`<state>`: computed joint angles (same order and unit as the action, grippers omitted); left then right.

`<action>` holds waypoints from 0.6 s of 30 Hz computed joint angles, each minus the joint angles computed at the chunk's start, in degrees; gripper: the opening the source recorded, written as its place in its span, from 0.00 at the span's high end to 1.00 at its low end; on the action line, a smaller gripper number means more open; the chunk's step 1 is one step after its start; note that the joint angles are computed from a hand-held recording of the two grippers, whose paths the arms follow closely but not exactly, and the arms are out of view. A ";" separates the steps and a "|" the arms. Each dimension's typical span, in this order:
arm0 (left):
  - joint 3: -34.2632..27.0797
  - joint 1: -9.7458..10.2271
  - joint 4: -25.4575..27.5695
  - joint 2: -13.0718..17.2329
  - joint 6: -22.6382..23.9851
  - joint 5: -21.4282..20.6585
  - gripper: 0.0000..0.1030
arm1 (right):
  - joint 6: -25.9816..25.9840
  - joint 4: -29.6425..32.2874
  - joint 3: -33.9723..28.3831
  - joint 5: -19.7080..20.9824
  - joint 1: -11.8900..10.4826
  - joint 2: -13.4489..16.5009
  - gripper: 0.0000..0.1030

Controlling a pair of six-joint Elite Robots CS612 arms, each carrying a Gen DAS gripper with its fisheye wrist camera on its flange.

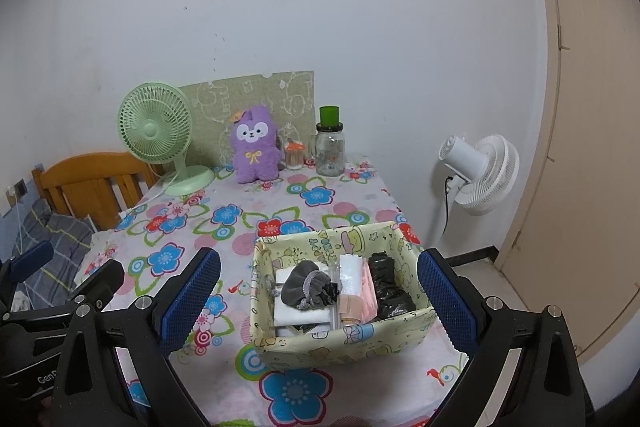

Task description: Organize soft objects

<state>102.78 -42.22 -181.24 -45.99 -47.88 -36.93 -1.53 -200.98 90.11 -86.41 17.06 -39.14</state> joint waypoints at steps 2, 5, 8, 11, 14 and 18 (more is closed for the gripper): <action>0.04 0.02 0.26 -0.08 -0.22 -0.13 0.00 | 0.04 -0.24 0.05 0.11 -0.02 0.04 0.03; 0.11 -0.02 -0.04 -0.07 -0.05 -0.04 0.00 | 0.16 -0.23 0.13 0.24 -0.05 0.01 0.03; 0.11 -0.04 0.12 -0.09 -0.17 -0.10 0.00 | 0.04 -0.34 0.11 0.10 -0.04 0.05 0.03; 0.08 -0.03 0.09 -0.08 -0.10 -0.08 0.00 | 0.12 -0.31 0.17 0.21 -0.07 0.01 0.03; 0.09 -0.03 0.23 -0.10 -0.23 -0.12 0.00 | 0.08 -0.30 0.17 0.17 -0.07 0.01 0.03; 0.09 -0.05 0.07 -0.05 -0.15 -0.01 0.00 | 0.09 -0.44 0.18 0.24 -0.10 0.03 0.03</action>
